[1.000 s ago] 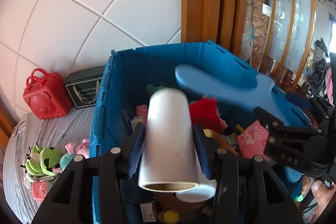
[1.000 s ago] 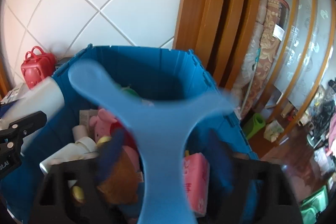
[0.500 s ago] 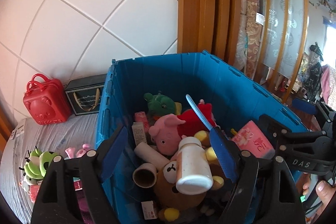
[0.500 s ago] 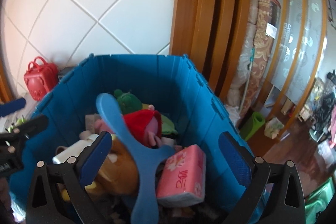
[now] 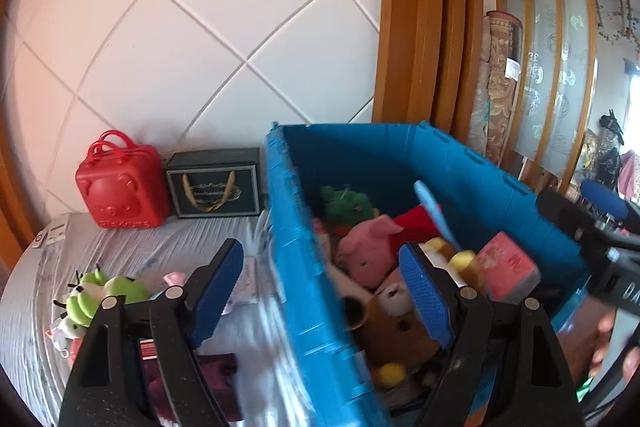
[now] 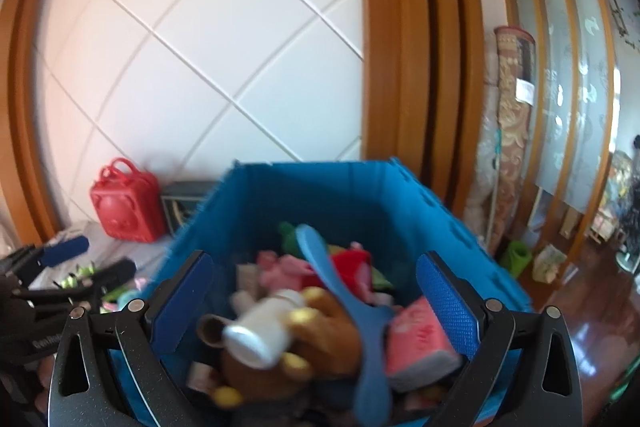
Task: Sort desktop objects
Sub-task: 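Return both tools from the bin to the bed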
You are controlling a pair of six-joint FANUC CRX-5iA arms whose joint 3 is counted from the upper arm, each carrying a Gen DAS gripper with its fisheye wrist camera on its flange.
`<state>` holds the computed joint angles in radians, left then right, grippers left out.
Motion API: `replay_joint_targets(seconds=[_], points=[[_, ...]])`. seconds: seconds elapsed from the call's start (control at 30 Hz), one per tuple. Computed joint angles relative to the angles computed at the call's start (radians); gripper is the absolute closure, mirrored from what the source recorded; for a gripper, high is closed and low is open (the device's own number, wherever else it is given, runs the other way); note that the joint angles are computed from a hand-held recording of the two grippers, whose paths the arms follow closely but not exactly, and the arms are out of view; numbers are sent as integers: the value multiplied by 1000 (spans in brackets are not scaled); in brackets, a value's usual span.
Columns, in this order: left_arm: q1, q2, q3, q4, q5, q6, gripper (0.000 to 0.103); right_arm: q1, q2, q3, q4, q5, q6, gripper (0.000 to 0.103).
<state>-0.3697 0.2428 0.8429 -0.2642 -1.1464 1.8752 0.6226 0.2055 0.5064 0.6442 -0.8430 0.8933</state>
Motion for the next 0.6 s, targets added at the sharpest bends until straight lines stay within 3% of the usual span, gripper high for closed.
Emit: replay_joint_targets(seconds=[0.27, 0.6], points=[[206, -214, -326, 96, 56, -59, 23, 131, 51, 39, 28, 65, -21, 0], [607, -390, -656, 300, 62, -321, 23, 294, 302, 358, 4, -102, 56, 0]])
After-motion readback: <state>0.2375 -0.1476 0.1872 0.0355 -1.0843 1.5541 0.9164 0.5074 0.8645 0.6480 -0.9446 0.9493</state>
